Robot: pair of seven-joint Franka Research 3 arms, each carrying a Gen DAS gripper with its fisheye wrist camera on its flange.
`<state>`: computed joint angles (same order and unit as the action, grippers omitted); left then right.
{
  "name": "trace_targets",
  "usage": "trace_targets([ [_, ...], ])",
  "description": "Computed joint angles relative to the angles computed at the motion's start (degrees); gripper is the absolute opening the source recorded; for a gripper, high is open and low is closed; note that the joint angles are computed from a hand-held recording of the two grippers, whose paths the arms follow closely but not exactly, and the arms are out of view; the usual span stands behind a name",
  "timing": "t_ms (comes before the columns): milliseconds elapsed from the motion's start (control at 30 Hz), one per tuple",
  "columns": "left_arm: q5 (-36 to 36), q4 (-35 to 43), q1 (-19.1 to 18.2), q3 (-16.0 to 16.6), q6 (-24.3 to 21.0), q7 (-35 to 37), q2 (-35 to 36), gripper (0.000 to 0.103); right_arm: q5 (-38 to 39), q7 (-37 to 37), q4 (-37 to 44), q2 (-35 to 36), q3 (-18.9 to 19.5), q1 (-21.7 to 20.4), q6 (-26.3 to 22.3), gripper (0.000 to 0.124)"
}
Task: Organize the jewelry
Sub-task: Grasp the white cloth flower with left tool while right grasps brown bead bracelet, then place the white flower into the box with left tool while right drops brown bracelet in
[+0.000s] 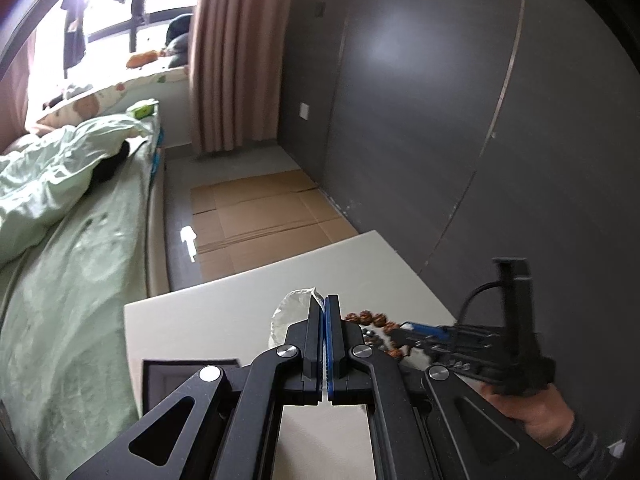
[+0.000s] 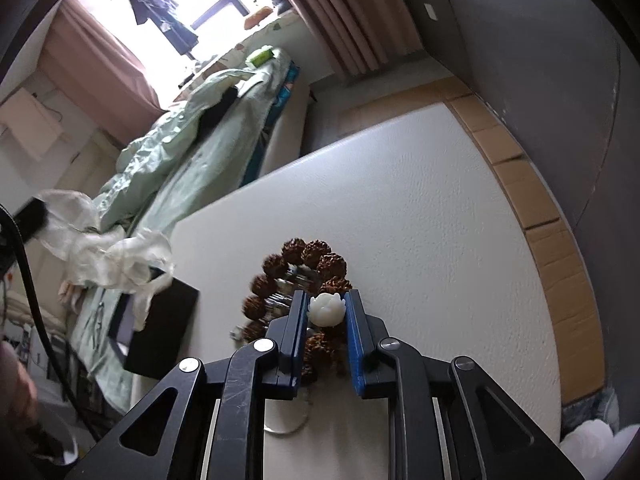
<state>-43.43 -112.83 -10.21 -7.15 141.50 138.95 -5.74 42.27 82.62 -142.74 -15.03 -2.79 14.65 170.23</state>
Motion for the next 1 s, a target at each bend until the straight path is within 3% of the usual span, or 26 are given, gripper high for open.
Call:
trace_targets([
  [467,-3.7,-0.8,3.6,2.9,-1.4,0.9,-0.7,0.0,-16.8,9.3,5.3,-2.5,5.9,-3.9,-2.7,0.02],
  [700,0.2,-0.1,5.6,2.7,-2.7,-1.2,1.8,0.001,-24.7,15.3,8.6,-2.2,8.4,-5.0,-3.8,0.02],
  [733,1.4,0.5,6.1,2.7,-3.8,-2.6,2.5,0.005,-25.4,15.9,9.0,-2.0,8.6,-4.9,-3.9,0.02],
  [800,2.0,1.7,7.4,2.9,-7.2,-5.2,3.6,0.027,-27.1,17.1,10.2,-1.8,9.1,-4.7,-4.2,0.02],
  [833,1.4,1.5,7.9,2.9,-7.4,-5.3,3.6,0.053,-27.4,17.2,10.6,-1.6,9.1,-4.3,-4.2,0.02],
  [867,0.2,0.9,8.3,2.9,-6.7,-4.6,3.3,0.071,-27.7,17.5,11.2,-1.3,9.1,-3.9,-4.4,0.02],
  [1000,-3.8,-0.8,9.6,3.8,-5.6,-1.4,1.8,0.075,-28.6,17.6,13.6,0.0,9.4,-2.1,-4.7,0.02],
])
